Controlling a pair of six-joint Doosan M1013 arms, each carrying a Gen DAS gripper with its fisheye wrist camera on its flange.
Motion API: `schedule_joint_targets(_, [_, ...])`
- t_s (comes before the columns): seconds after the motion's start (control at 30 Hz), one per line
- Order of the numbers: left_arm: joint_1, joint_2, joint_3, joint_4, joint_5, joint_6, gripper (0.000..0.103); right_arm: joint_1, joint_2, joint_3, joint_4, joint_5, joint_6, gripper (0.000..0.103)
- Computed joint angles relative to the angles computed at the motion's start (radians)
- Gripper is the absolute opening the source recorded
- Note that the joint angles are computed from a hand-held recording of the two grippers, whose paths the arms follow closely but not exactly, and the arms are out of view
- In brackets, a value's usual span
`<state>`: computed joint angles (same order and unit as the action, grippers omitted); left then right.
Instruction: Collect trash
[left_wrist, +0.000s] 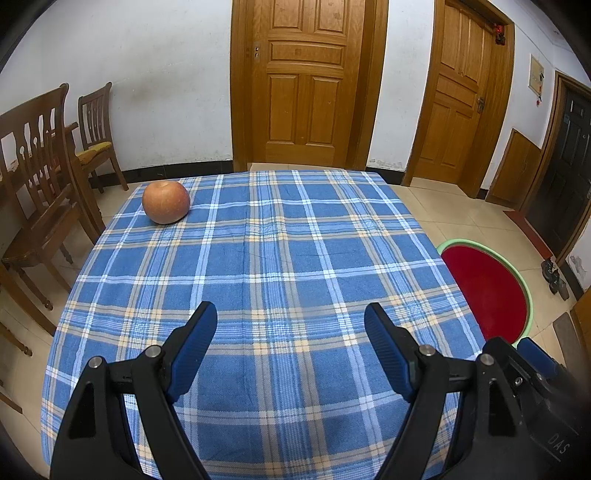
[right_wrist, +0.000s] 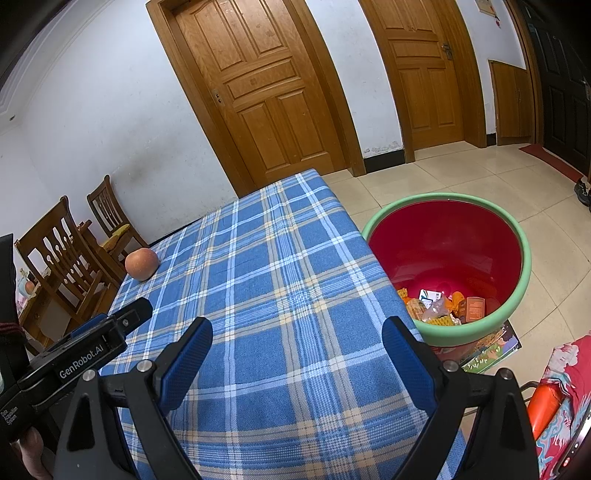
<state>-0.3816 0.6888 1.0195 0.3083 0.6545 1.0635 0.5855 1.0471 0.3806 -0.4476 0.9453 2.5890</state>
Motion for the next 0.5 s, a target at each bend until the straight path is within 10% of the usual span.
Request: schedule_joint_targets(0.5, [0.001,0.006,-0.006,-0.047,-0.006,0.039,0.081,0.003,-0.003,0.0,-0.022,0.02,0.015,0.095])
